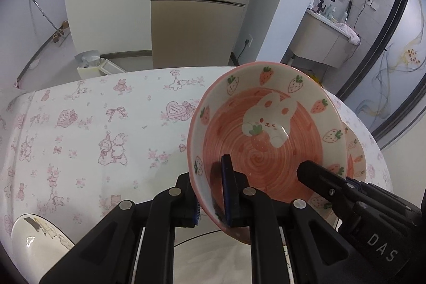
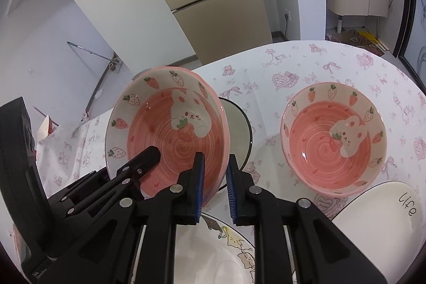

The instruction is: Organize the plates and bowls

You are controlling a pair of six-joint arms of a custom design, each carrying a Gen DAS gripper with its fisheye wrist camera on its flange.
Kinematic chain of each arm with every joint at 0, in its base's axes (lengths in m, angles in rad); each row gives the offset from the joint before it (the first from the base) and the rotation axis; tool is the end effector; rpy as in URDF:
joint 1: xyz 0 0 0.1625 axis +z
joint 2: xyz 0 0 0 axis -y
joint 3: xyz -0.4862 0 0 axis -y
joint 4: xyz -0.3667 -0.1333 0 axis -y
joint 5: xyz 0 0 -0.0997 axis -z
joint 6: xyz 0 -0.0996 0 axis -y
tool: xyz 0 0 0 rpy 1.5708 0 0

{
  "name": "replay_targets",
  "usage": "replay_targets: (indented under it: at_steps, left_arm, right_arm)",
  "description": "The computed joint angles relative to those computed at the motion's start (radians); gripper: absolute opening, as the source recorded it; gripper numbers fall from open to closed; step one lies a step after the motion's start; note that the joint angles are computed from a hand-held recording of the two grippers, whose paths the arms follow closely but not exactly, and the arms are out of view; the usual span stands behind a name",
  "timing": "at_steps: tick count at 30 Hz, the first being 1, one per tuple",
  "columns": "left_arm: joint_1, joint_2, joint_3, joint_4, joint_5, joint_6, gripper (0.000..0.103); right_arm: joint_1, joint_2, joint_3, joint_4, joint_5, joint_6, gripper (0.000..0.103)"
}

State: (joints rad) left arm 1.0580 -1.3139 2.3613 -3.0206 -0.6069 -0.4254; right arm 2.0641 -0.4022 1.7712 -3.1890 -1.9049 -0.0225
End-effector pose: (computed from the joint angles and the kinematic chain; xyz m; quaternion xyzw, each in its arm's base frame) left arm -0.0190 -0.4722 0.3019 -0.0546 0.8714 -0.3633 0.3250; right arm 0.3920 -0.5167 -0.0730 0.2296 -0.9513 0.1577 0.1319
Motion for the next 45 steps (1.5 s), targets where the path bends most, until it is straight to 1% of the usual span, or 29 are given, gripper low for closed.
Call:
replay_targets:
  at_steps: [3,6,9,11,13,16,19,21,24,25,26,33,37,43,44,45]
  left_arm:
    - [-0.01,0.011,0.007,-0.015,0.025,0.002,0.013]
    - [-0.031,0.036,0.018,-0.039,0.077,0.011,0.014]
    - [-0.03,0.04,0.015,-0.039,0.075,0.016,0.014]
    - [-0.028,0.037,0.013,-0.031,0.071,0.012,0.014]
    - [-0.029,0.039,0.015,-0.032,0.087,0.009,0.014]
    - [-0.035,0.058,0.022,-0.061,0.113,0.018,0.014]
    - [-0.033,0.073,0.028,-0.109,0.121,0.052,0.014]
    - [-0.03,0.074,0.028,-0.119,0.119,0.065,0.014]
    - [-0.031,0.072,0.022,-0.08,0.133,0.049,0.015]
    - [-0.033,0.07,0.019,-0.051,0.142,0.033,0.015]
    - [-0.034,0.064,0.012,0.007,0.15,0.001,0.015]
    - [-0.04,0.043,-0.005,0.148,0.166,-0.082,0.016]
    - [-0.033,0.031,-0.011,0.166,0.149,-0.09,0.016]
    - [-0.037,0.039,-0.012,0.183,0.167,-0.095,0.018]
    - [-0.038,0.04,-0.013,0.188,0.169,-0.095,0.018]
    - [-0.037,0.038,-0.016,0.196,0.167,-0.095,0.022]
  right_arm:
    - [0.001,0.001,-0.003,0.004,-0.005,0.0,0.015]
    - [0.0,-0.003,-0.004,0.016,-0.005,0.002,0.015]
    - [0.003,-0.003,-0.007,0.022,-0.017,0.003,0.015]
    - [0.0,-0.004,-0.007,0.023,-0.011,0.003,0.015]
    - [-0.003,-0.005,-0.008,0.029,-0.003,0.004,0.015]
    - [-0.001,-0.002,-0.01,0.03,-0.01,-0.002,0.015]
    - [-0.003,0.002,-0.013,0.028,-0.01,-0.002,0.015]
    - [-0.006,0.003,-0.014,0.031,-0.005,-0.002,0.015]
    - [-0.013,0.002,-0.017,0.051,0.008,0.011,0.015]
    - [-0.014,0.002,-0.018,0.058,0.01,0.015,0.015]
    - [-0.014,0.003,-0.019,0.061,0.011,0.014,0.015]
    - [-0.001,0.003,-0.017,0.053,-0.016,-0.003,0.015]
    - [0.011,0.004,-0.016,0.043,-0.042,-0.031,0.015]
    - [0.014,0.002,-0.015,0.047,-0.059,-0.03,0.015]
    - [0.016,0.002,-0.015,0.045,-0.064,-0.029,0.015]
    - [0.017,0.002,-0.015,0.045,-0.07,-0.028,0.015]
